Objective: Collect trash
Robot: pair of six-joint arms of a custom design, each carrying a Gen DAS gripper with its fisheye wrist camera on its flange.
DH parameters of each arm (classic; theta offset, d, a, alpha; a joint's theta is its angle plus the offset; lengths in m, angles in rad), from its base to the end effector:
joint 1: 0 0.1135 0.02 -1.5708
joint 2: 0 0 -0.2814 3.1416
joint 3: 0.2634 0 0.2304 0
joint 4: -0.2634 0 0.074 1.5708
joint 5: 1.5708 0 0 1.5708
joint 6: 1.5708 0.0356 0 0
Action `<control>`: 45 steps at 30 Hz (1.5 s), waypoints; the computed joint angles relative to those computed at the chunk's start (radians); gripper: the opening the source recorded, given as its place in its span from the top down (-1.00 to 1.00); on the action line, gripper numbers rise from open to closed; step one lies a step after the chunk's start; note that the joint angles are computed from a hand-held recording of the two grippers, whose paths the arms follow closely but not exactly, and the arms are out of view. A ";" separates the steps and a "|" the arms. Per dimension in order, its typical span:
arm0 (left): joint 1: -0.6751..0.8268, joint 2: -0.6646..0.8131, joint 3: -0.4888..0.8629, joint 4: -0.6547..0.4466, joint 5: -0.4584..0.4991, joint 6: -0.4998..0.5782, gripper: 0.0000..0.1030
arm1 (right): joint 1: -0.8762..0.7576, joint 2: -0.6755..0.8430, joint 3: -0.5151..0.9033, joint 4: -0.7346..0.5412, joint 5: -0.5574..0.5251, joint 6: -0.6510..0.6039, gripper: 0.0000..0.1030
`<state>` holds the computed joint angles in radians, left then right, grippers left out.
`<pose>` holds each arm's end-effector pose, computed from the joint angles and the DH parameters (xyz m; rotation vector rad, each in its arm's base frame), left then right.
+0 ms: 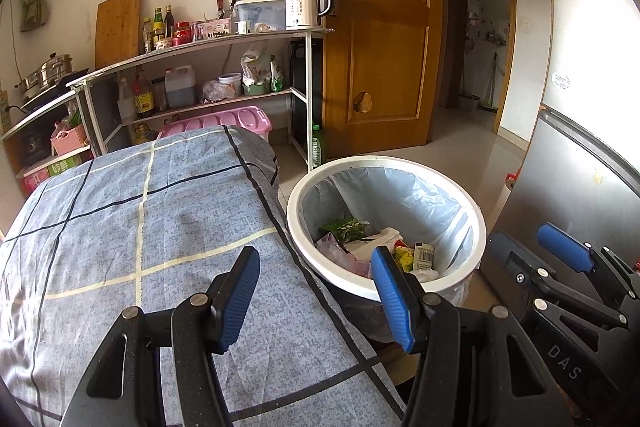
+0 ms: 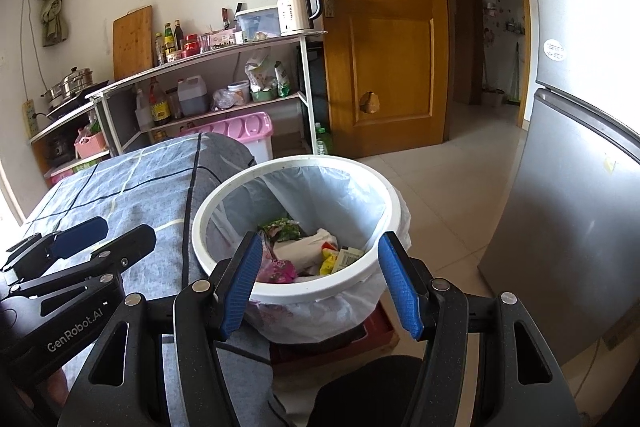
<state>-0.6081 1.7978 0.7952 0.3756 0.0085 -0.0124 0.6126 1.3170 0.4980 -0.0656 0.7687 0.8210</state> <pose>0.2808 -0.1958 0.1682 0.6563 2.1214 -0.3550 0.1846 0.0995 0.1873 0.5306 2.0983 -0.1505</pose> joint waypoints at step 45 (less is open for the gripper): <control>0.001 0.003 0.018 -0.048 0.000 -0.009 -0.12 | 0.014 0.002 0.000 -0.003 -0.005 0.019 -0.18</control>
